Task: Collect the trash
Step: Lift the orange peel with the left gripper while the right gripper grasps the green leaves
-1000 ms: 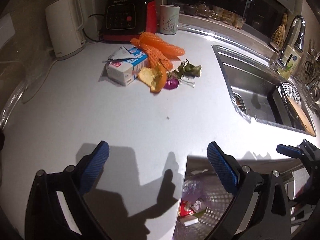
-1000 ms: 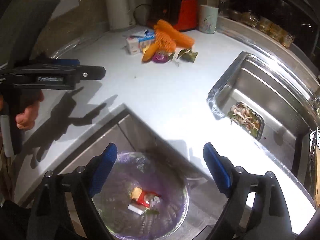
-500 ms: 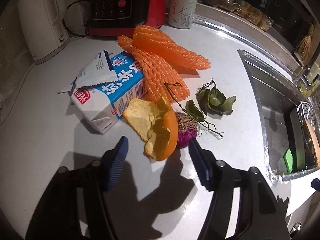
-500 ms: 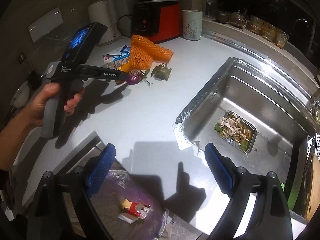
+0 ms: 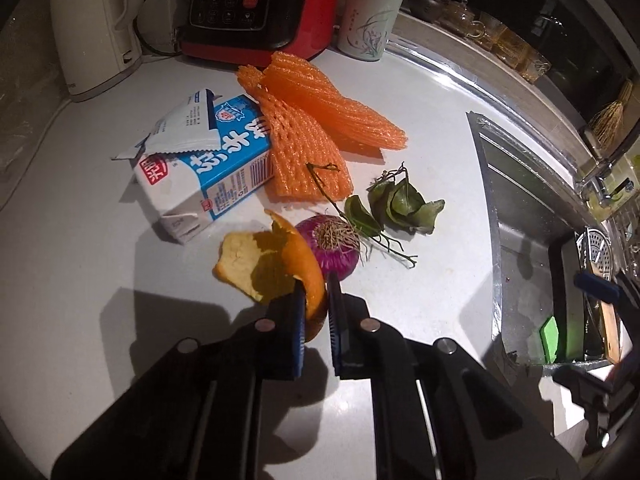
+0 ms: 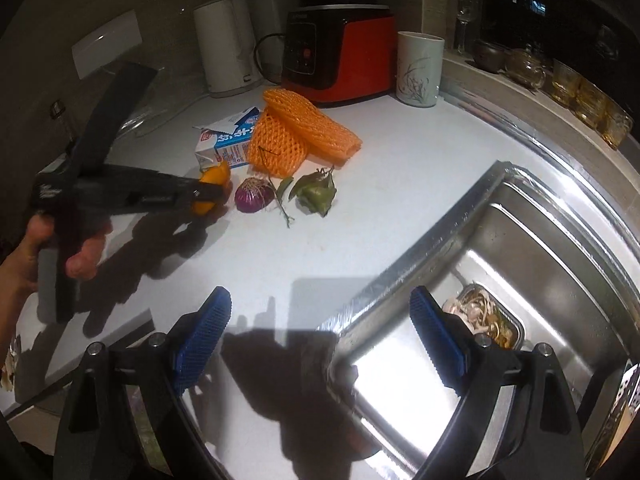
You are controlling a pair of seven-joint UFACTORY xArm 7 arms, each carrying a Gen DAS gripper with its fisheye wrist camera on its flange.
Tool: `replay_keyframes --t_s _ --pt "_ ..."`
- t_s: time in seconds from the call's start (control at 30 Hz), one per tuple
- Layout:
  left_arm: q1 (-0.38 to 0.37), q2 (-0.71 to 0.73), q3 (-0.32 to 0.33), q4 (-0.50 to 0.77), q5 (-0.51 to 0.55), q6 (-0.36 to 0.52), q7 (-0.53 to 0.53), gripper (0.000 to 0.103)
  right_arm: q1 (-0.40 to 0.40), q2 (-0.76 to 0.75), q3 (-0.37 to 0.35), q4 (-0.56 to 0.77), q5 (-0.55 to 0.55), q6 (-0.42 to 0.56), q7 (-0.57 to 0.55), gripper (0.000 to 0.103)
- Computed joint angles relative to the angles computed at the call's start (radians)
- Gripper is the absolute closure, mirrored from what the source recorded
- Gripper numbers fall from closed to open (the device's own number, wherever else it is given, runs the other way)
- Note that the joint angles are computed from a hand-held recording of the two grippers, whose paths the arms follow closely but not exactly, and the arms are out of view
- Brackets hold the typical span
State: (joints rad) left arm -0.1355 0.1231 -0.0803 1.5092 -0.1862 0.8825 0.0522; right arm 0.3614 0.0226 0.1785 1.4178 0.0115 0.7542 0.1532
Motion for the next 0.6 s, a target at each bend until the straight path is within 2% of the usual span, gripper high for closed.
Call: replay_keyframes --t_s 0.13,0.27,0.4,0.6 --pt "-0.001 -0.113 0.001 -0.098 -0.029 -0.01 -0.008 0.093 -0.006 0.165 -0.011 0.161 0.001 -0.002 -0.049 0.013" --pt "-0.014 -0.244 0.0 -0.224 -0.009 -0.019 -0.022 0.093 -0.011 0.333 -0.018 0.354 0.032 0.055 -0.082 0.024" --pt "-0.029 -0.354 0.007 -0.33 -0.017 -0.009 -0.043 0.093 0.002 0.462 -0.023 0.516 0.049 0.124 -0.105 0.03" --pt "-0.033 -0.465 0.01 -0.429 -0.001 0.013 -0.1 0.093 0.033 0.561 -0.041 0.65 0.03 0.211 -0.131 0.047"
